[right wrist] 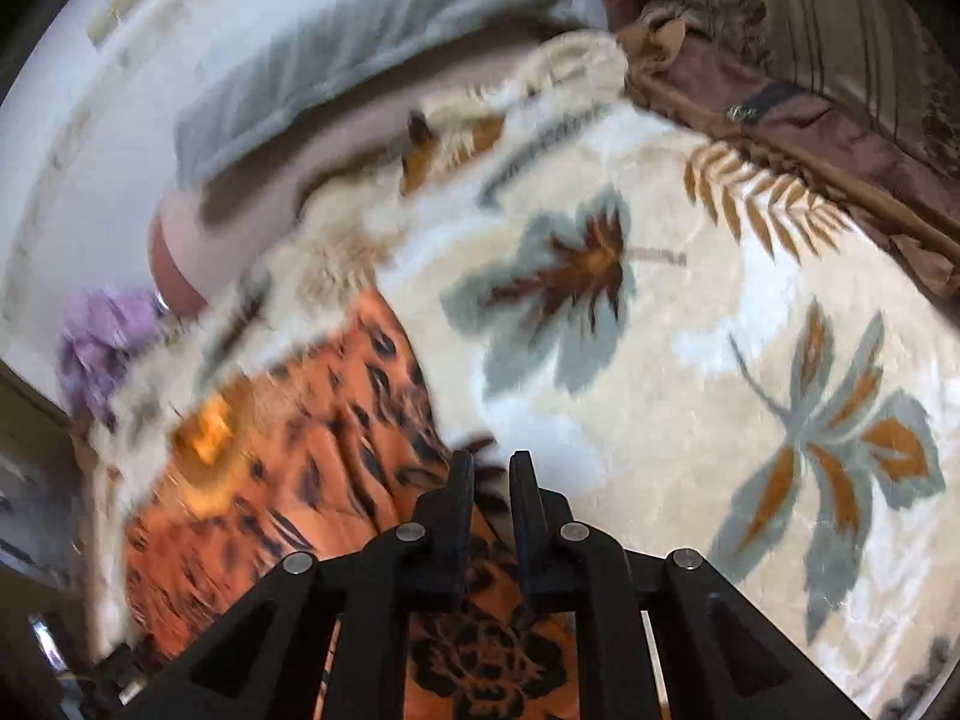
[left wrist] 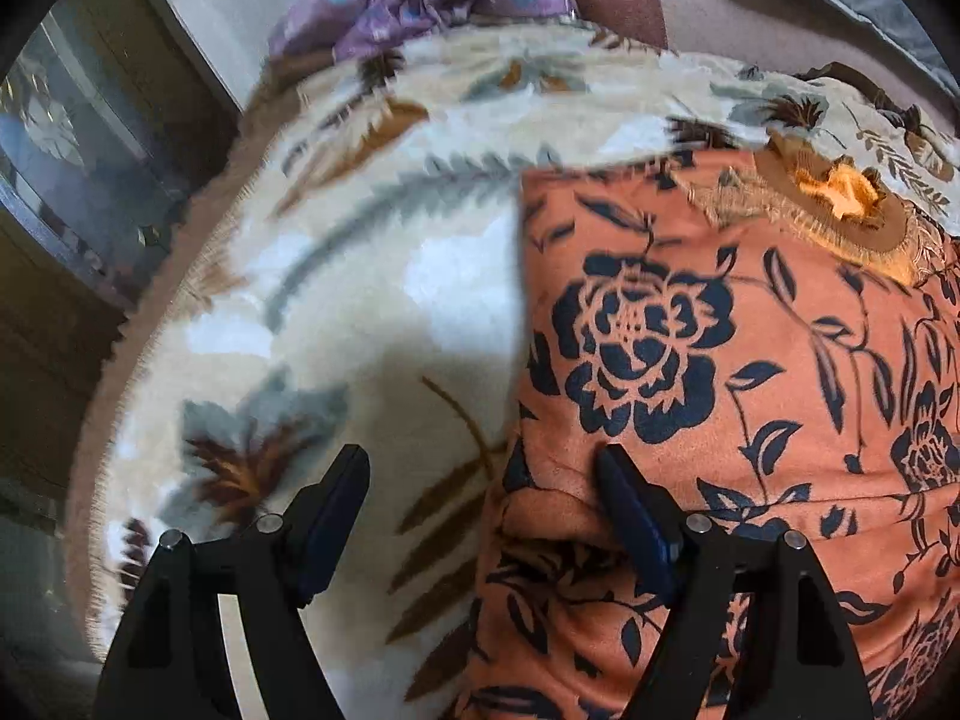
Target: Fold small clothes
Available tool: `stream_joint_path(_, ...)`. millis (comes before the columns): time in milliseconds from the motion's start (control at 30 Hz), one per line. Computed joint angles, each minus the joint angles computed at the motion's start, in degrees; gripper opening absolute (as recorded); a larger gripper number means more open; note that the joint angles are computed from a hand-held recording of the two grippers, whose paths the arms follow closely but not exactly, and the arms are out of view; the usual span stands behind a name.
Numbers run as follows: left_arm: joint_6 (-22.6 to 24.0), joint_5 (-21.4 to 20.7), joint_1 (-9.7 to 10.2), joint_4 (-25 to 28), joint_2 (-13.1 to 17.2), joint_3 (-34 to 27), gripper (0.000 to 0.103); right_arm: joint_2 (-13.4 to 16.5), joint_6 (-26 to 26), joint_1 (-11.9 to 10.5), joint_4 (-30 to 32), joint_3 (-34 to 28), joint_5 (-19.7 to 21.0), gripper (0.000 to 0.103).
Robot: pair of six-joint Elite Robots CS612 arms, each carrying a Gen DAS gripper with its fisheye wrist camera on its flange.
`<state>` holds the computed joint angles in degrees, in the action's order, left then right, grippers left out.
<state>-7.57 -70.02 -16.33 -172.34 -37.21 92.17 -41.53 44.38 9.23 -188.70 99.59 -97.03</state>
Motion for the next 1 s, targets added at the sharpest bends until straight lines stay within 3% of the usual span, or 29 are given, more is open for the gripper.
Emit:
stream_joint_path(67,1.42,2.59,-0.62,-5.04,-0.41,0.99,0.079,0.72,-6.13,0.49,-2.25,-1.35,4.69,0.017)
stream_joint_path(167,1.36,2.46,-1.01,-10.26,-0.80,0.94,0.079,2.27,-11.02,1.59,-3.16,-4.02,10.21,0.017)
stream_joint_path(267,0.21,-0.55,-1.21,-6.88,-0.53,-1.35,0.079,3.86,-14.08,2.44,-0.87,-7.21,13.63,0.017)
stream_joint_path(367,0.76,1.14,-2.06,-3.06,1.21,-4.43,0.079,5.18,-16.20,3.30,4.87,-10.22,11.97,0.017)
stream_joint_path(467,-0.29,3.25,-2.19,3.63,3.23,-7.72,0.079,5.64,-12.10,2.91,14.76,-11.92,10.44,0.014)
stream_joint_path(533,-2.46,3.55,-1.52,6.83,4.31,-9.16,0.080,5.88,-6.36,1.30,13.18,-10.45,14.08,0.010)
stream_joint_path(567,-3.04,2.31,-1.15,5.72,4.29,-8.84,0.080,5.86,-4.46,0.54,11.59,-9.68,16.24,0.010)
stream_joint_path(633,-3.26,1.76,-0.88,4.28,4.28,-8.29,0.081,5.66,-4.12,0.31,10.77,-9.17,16.44,0.010)
stream_joint_path(700,-0.84,4.38,-1.60,2.73,4.42,-7.78,0.082,4.83,-4.67,1.48,8.38,-8.30,11.20,0.012)
stream_joint_path(767,0.29,6.33,-2.15,2.18,4.53,-7.60,0.082,4.20,-9.87,3.20,5.19,-8.02,3.76,0.015)
stream_joint_path(800,-0.02,6.56,-2.23,2.03,4.53,-7.46,0.082,4.27,-11.39,3.47,5.52,-8.45,2.55,0.016)
stream_joint_path(867,-0.77,5.83,-2.08,2.04,4.35,-7.20,0.082,4.63,-10.23,2.54,12.12,-9.67,7.28,0.015)
stream_joint_path(933,-0.68,4.87,-1.86,1.96,3.80,-6.41,0.082,5.59,-5.61,1.16,12.99,-9.59,12.77,0.015)
stream_joint_path(1000,0.35,5.46,-1.97,0.66,2.91,-4.78,0.081,4.79,-6.00,1.28,11.18,-8.60,11.94,0.015)
